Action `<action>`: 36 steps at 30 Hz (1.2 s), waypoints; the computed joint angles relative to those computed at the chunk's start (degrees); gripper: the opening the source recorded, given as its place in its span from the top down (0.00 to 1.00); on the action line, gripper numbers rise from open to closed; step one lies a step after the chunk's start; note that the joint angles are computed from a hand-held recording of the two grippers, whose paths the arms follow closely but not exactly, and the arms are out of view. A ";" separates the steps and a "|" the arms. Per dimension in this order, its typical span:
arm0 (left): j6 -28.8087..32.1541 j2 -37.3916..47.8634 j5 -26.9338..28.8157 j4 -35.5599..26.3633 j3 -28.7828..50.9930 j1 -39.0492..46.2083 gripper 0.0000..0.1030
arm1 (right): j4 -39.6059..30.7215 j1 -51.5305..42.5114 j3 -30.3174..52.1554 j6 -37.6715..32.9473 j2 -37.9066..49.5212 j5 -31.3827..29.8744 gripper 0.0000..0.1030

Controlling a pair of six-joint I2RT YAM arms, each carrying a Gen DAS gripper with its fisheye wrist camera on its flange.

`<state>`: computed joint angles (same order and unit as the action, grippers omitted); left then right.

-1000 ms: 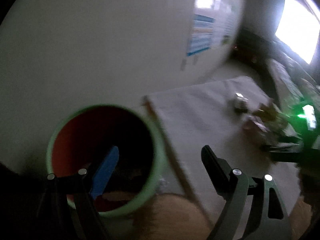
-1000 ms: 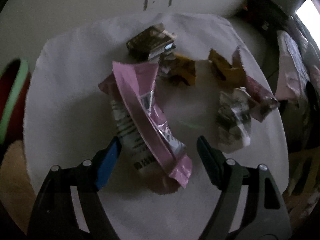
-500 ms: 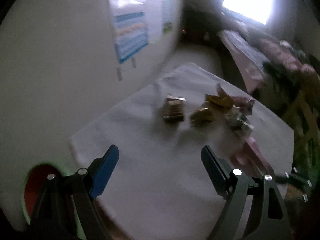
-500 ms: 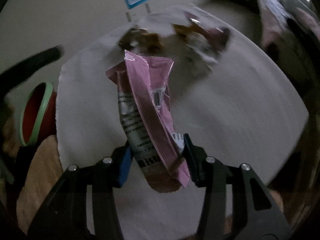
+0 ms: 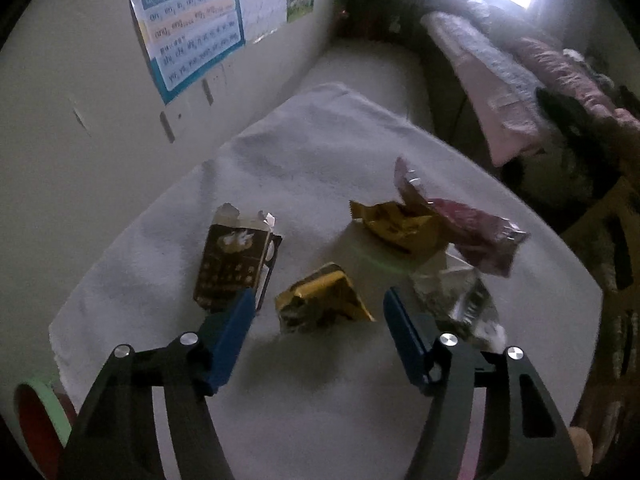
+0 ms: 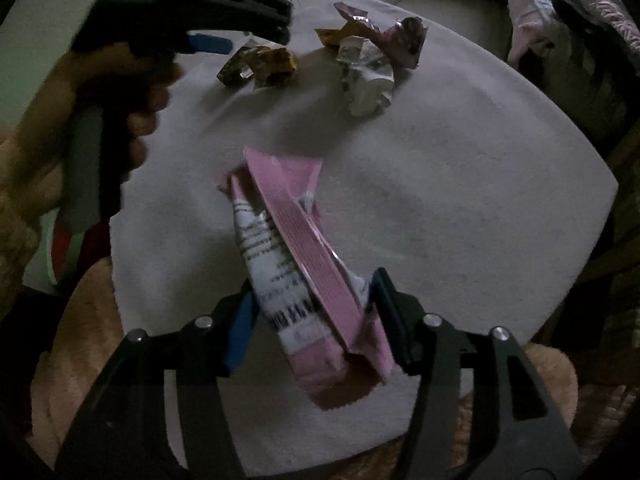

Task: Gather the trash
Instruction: 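Grasp the yellow wrapper with the left gripper while the right gripper lifts the pink bag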

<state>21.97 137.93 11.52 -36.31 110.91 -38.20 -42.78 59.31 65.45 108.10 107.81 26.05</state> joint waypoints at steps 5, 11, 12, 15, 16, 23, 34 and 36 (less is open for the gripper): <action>1.11 3.04 -5.13 -0.11 2.32 -2.02 0.52 | 0.24 0.74 -0.78 1.25 -1.39 2.09 0.44; 2.96 2.46 -4.92 0.38 0.43 -2.45 0.71 | 1.19 1.50 -2.57 3.15 -3.67 3.92 0.37; 2.94 2.01 -4.73 0.42 -0.10 -2.38 0.74 | 2.00 1.32 -2.99 2.68 -4.32 3.88 0.35; 3.18 -1.38 -3.15 1.92 -4.81 -1.13 1.00 | 2.78 1.27 -3.41 1.11 -5.88 3.99 0.34; 3.52 -3.50 -2.44 3.48 -7.82 -0.46 1.00 | 1.50 1.22 -2.31 0.78 -5.64 4.34 0.33; 5.83 -17.38 4.59 10.94 -24.63 5.49 1.00 | 1.58 -0.40 -0.85 -2.38 -3.54 1.55 0.32; 10.35 -18.67 7.11 5.10 -29.14 16.03 0.95 | 0.97 -1.51 2.11 -3.60 0.51 -1.87 0.32; 9.66 -17.45 7.22 5.46 -28.97 16.78 0.92 | 0.08 -1.64 3.15 -4.12 1.13 -2.01 0.32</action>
